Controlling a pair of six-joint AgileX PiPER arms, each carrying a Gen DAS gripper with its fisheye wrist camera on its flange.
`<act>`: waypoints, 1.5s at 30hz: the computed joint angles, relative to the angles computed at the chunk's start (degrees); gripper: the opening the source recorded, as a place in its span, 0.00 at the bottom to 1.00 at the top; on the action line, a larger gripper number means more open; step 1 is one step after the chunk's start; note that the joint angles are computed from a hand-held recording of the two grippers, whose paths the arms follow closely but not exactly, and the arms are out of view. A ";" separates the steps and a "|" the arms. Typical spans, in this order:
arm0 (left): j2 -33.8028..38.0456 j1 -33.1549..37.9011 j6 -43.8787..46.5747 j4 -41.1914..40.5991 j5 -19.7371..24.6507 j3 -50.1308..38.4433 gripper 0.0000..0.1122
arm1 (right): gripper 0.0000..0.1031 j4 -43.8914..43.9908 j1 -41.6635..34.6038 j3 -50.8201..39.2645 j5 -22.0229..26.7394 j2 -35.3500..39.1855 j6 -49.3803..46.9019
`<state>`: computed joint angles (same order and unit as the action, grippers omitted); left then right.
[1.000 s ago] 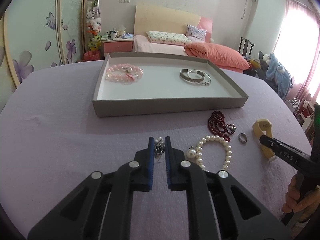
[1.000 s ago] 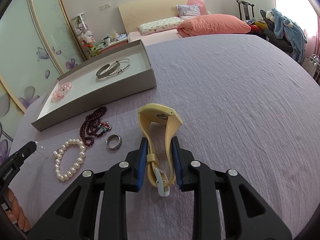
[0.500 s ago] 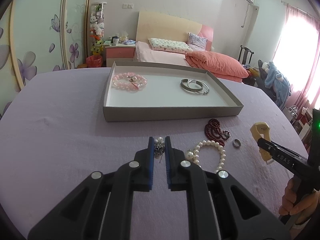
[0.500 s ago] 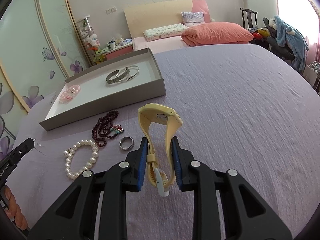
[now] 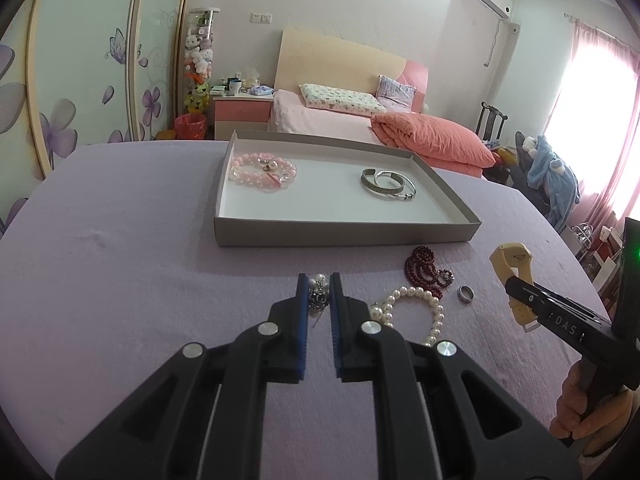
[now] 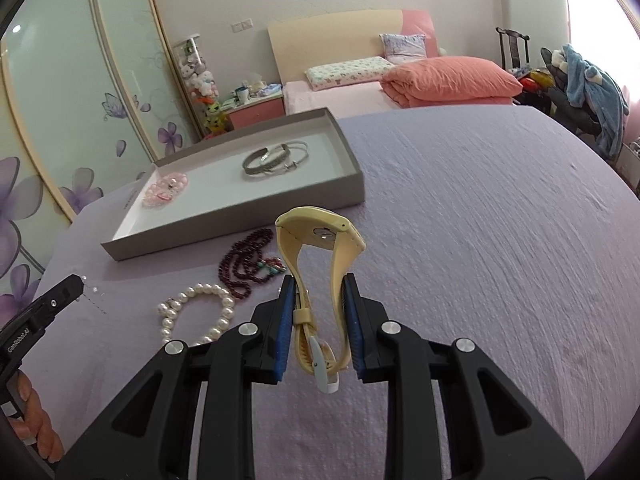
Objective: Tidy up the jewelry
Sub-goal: 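Carry the silver pendant with the left tool while the right tool carries the yellow watch over the tray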
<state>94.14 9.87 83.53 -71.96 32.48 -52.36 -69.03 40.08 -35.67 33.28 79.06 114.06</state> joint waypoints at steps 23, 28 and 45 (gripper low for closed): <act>0.67 -3.89 0.16 -4.46 -0.58 -10.54 0.10 | 0.24 -9.27 0.51 -11.18 5.60 0.22 -3.84; 5.30 -5.78 -6.28 -1.56 -0.59 -18.52 0.10 | 0.25 -14.04 -3.11 -14.50 2.23 2.95 -2.40; 23.88 -11.43 -20.63 10.13 -5.95 -39.76 0.10 | 0.25 -15.69 -13.89 -26.03 -10.26 20.73 -2.10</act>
<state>118.01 -1.56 62.90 -61.83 26.53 -92.12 -84.71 26.19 -61.69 23.01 99.79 111.96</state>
